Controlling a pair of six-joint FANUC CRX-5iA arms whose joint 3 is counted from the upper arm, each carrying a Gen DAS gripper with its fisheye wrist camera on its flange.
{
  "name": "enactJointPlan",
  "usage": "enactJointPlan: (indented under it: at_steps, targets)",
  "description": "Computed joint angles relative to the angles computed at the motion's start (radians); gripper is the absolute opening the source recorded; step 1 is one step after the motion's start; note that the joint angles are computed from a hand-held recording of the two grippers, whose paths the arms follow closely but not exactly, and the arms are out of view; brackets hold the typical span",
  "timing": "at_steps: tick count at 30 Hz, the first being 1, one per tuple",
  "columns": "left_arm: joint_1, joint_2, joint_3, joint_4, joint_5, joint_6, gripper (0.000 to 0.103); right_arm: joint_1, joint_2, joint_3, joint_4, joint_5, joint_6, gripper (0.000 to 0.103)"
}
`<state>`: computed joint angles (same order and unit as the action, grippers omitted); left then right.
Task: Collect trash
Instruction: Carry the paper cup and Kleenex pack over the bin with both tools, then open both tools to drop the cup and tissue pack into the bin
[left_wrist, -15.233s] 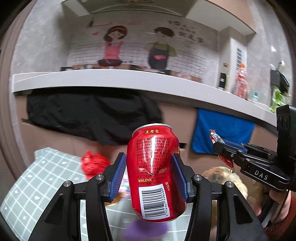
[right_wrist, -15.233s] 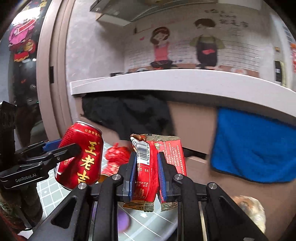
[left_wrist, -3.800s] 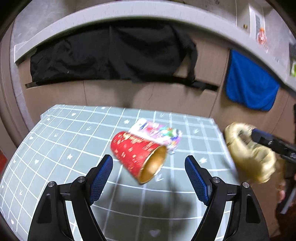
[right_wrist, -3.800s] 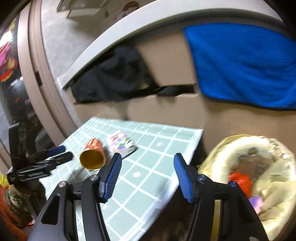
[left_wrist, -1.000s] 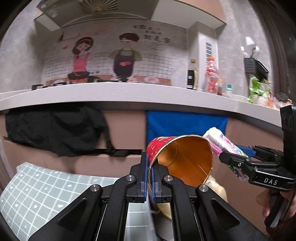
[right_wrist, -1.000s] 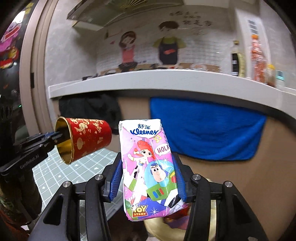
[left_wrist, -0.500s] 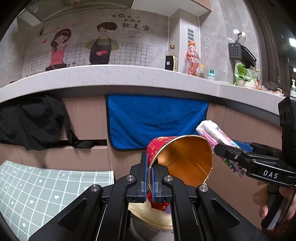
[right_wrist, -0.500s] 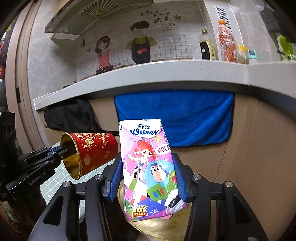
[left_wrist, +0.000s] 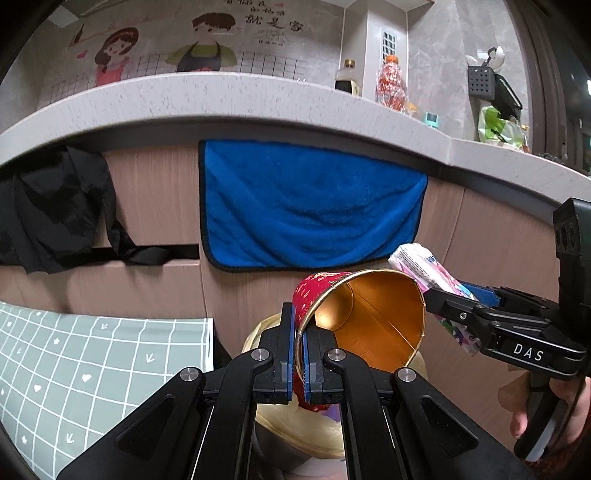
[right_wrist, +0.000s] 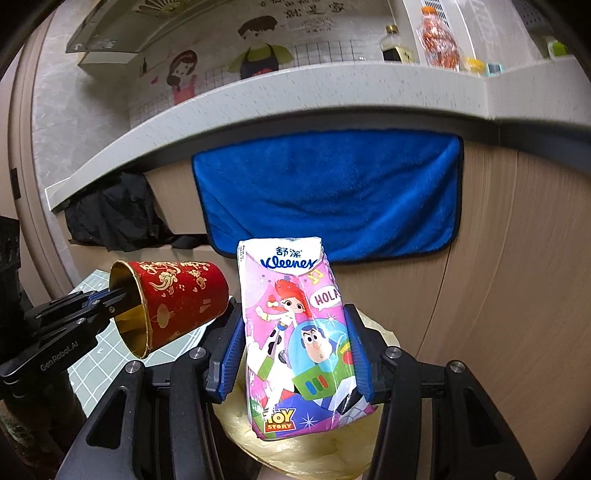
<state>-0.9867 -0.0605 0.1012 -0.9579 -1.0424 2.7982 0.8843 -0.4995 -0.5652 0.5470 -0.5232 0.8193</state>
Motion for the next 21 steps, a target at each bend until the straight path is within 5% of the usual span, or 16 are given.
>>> enactJointPlan:
  at_steps: [18,20,21]
  targets:
    - [0.183,0.019,-0.063,0.213,0.222,-0.094,0.004,-0.076,0.103,0.053,-0.136,0.010,0.069,0.051]
    - [0.238,0.007,-0.099,0.294,0.319,-0.140,0.009,-0.094,0.116,0.079,-0.210,0.007,0.125,0.053]
    - [0.272,0.000,-0.121,0.355,0.366,-0.177,0.021,-0.103,0.123,0.096,-0.257,-0.005,0.161,0.054]
